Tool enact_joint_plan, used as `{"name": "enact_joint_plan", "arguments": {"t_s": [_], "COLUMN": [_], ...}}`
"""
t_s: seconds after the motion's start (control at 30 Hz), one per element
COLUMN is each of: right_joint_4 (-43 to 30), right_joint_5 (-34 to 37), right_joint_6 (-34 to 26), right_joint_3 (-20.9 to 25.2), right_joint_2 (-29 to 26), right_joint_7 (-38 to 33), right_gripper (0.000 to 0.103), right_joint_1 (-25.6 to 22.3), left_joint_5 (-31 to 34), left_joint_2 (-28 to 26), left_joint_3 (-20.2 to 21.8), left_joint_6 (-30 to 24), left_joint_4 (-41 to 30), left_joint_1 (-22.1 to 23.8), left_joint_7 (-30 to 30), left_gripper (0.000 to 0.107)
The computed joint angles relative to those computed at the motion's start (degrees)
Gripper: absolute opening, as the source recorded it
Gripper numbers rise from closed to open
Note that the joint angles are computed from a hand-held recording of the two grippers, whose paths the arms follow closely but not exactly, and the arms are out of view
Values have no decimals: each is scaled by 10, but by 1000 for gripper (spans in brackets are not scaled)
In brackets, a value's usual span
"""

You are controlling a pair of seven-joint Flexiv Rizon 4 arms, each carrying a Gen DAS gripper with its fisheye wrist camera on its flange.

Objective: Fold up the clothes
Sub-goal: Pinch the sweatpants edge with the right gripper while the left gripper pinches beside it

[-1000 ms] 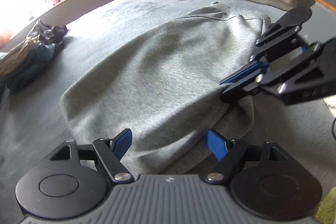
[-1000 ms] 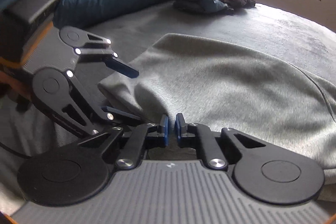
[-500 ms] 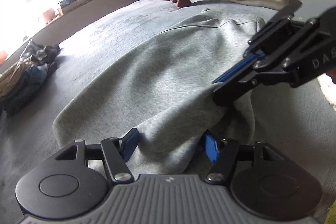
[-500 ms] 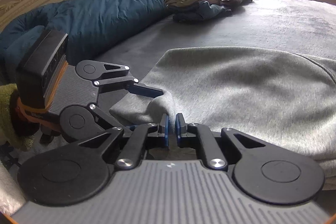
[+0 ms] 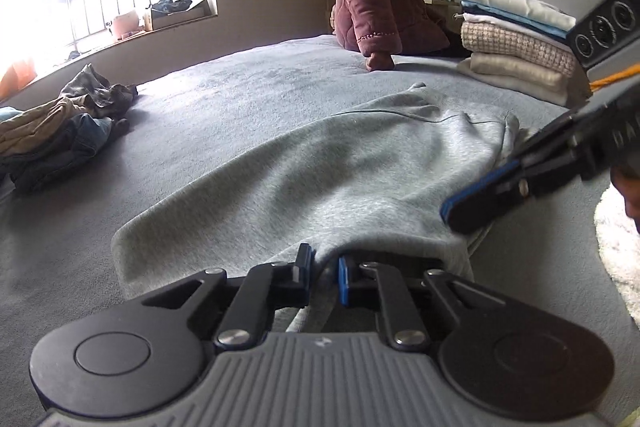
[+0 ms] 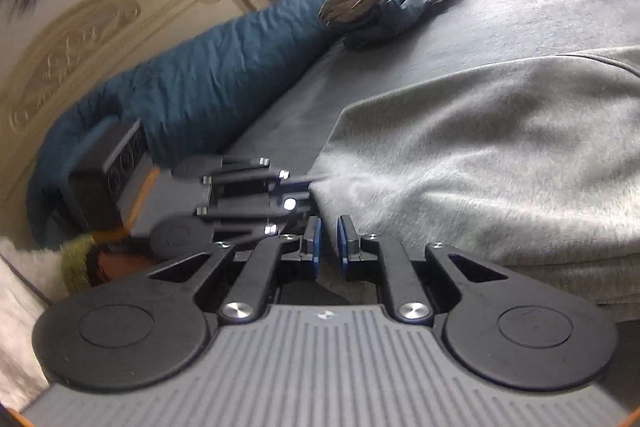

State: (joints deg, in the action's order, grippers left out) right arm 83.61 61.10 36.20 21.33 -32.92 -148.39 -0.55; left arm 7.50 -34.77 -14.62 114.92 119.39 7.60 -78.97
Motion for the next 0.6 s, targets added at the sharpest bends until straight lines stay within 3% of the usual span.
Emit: {"name": "enact_joint_plan", "arguments": {"t_s": [0.17,0.27,0.4,0.5,0.53,0.6], "right_joint_4": [-3,3,-15,-7,-4,-3], "right_joint_5": [-63,-94,-63,-72,-76,-79], "right_joint_6": [22,111,170,195,197,198], "right_joint_3": [-14,-20,7,26,32,42], "right_joint_2": [-10,-24,-62,-68,-69,-71], "right_joint_7": [28,74,149,151,149,147], "right_gripper": [9,9,9,9,9,9], "right_joint_1": [42,87,81,74,70,60], "left_joint_5": [14,25,42,67,76,97], "left_joint_2": [-1,-2,-1,7,6,-6], "left_joint_3": [-14,-19,-39,-104,-132,-186], "left_joint_6": [20,25,1,-36,-35,-28], "left_joint_4": [4,6,13,25,32,37], "left_joint_1": [16,23,45,114,143,196], "left_joint_7": [-15,-23,-28,-28,-27,-27], "left_gripper": [12,11,11,33,46,59]}}
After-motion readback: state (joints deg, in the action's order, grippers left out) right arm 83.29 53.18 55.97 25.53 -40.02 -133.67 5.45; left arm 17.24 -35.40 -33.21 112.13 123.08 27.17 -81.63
